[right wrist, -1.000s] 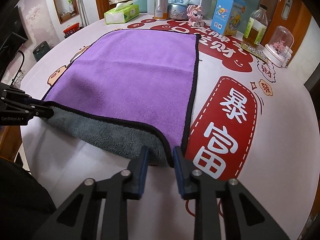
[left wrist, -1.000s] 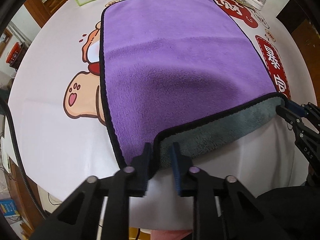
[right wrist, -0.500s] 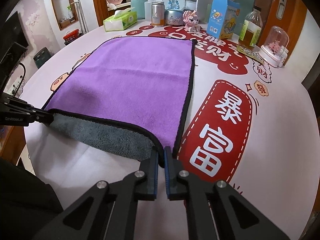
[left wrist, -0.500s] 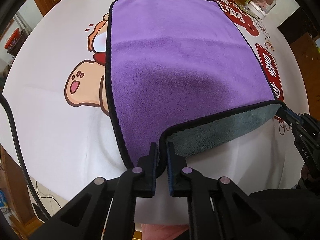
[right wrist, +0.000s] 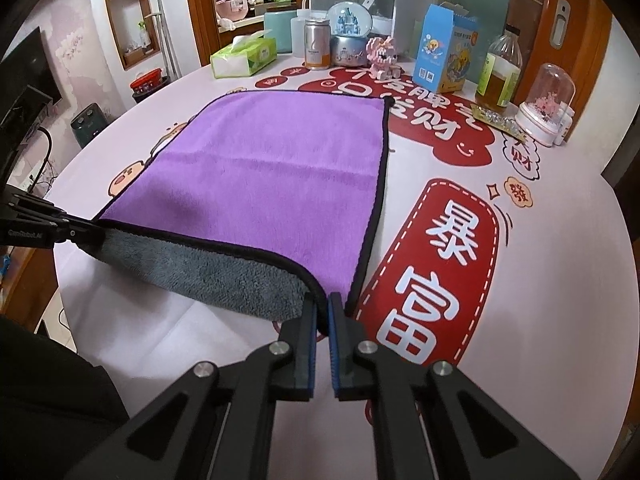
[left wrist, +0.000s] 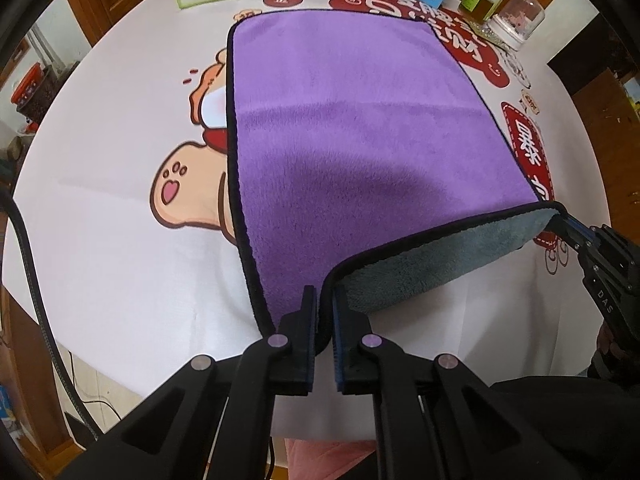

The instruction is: Fold towel

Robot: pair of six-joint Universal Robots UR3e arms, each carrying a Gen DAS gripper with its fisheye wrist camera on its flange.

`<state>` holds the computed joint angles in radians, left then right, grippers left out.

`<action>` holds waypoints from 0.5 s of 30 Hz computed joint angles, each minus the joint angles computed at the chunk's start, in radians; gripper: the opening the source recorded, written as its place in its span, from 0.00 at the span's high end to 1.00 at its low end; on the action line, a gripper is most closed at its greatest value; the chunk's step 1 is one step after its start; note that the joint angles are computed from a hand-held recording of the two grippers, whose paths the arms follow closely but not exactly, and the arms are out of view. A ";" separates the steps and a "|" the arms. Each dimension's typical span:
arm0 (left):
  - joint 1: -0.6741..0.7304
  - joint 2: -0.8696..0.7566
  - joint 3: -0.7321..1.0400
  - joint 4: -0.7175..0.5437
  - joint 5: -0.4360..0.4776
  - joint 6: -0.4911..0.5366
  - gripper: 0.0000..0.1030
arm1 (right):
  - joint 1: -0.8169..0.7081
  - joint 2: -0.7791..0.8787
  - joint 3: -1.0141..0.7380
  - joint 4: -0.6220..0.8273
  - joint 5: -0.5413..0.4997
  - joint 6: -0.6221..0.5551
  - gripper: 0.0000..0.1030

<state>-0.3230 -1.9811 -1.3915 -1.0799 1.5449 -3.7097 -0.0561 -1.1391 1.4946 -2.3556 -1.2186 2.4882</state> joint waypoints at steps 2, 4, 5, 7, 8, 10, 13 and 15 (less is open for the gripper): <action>0.005 0.018 0.002 -0.012 0.001 0.014 0.96 | 0.002 0.003 -0.013 0.003 0.002 0.005 0.95; 0.013 0.022 0.027 -0.032 -0.001 0.026 0.96 | 0.005 0.004 -0.028 0.005 0.005 0.011 0.95; 0.018 0.031 0.036 -0.041 0.002 0.035 0.96 | 0.005 0.005 -0.036 0.008 0.008 0.014 0.95; 0.022 0.022 0.080 -0.066 0.009 0.047 0.96 | 0.007 0.008 -0.060 0.013 0.014 0.022 0.95; 0.026 0.023 0.098 -0.081 0.012 0.054 0.96 | 0.008 0.012 -0.073 0.016 0.016 0.025 0.95; 0.035 0.020 0.141 -0.104 0.017 0.070 0.96 | 0.009 0.019 -0.100 0.023 0.020 0.028 0.95; 0.046 0.005 0.222 -0.147 0.031 0.101 0.96 | 0.011 0.037 -0.163 0.045 0.027 0.039 0.95; 0.055 -0.006 0.280 -0.179 0.037 0.127 0.96 | 0.014 0.050 -0.200 0.048 0.030 0.047 0.95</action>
<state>-0.2675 -1.9869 -1.1112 -1.2592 1.5821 -3.5824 -0.0416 -1.0887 1.2944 -2.3074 -1.1885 2.5355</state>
